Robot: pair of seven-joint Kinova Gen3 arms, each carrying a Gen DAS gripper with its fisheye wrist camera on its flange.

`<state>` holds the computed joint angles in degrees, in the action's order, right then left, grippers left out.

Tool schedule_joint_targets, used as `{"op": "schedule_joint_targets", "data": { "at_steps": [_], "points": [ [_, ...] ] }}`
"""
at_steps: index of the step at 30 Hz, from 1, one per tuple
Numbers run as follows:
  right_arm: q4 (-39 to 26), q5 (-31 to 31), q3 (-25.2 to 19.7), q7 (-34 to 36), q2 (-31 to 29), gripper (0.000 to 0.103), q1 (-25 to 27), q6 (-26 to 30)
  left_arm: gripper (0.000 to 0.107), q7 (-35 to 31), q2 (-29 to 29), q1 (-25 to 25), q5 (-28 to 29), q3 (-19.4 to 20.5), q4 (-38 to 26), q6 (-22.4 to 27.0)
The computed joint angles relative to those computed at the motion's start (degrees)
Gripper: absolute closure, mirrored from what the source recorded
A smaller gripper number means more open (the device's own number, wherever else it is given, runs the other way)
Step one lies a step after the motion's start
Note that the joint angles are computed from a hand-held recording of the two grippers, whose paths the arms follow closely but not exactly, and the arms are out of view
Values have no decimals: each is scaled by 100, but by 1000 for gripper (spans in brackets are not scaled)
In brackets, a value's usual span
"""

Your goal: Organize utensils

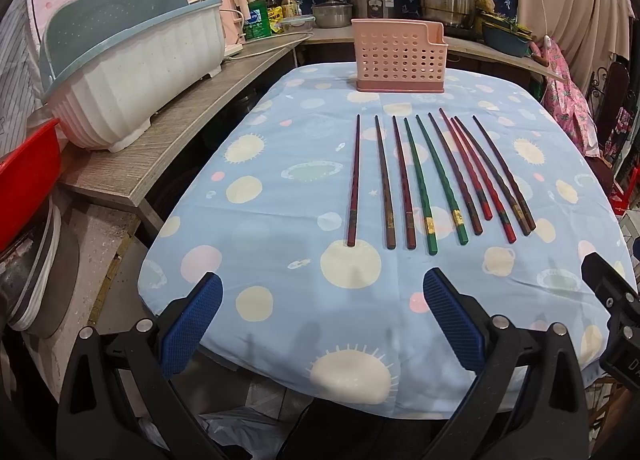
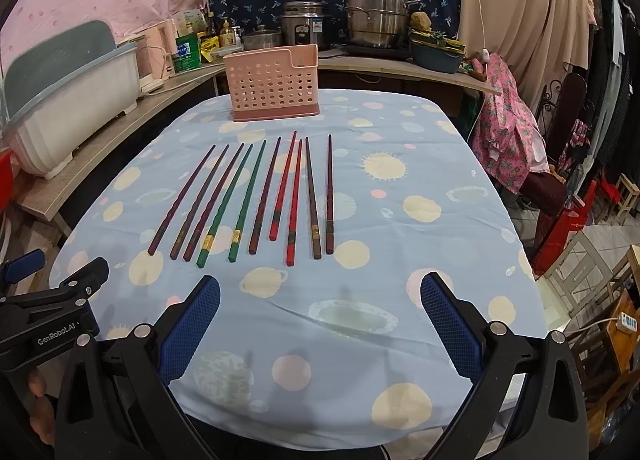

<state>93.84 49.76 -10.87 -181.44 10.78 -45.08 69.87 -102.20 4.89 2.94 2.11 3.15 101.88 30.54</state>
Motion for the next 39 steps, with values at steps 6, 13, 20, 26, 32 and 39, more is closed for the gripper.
{"op": "schedule_joint_targets", "data": {
  "at_steps": [6,13,20,26,32,39],
  "points": [
    [13,-5,-1,5,-14,7,7,-17,11,-83,7,-24,83,2,-37,42],
    [1,-37,0,37,1,7,27,-68,11,3,-5,4,31,-6,-9,11],
    [-18,-41,16,74,24,7,19,-85,11,-53,28,-37,110,-8,-48,43],
    [-16,-48,34,61,21,7,30,-99,11,-144,29,-66,189,0,-50,73],
    [-11,-86,36,97,14,7,59,-113,11,-183,41,-63,223,5,-48,91],
    [29,-73,26,56,-9,7,65,-141,11,-197,25,-50,229,6,-20,68]
  ]
}}
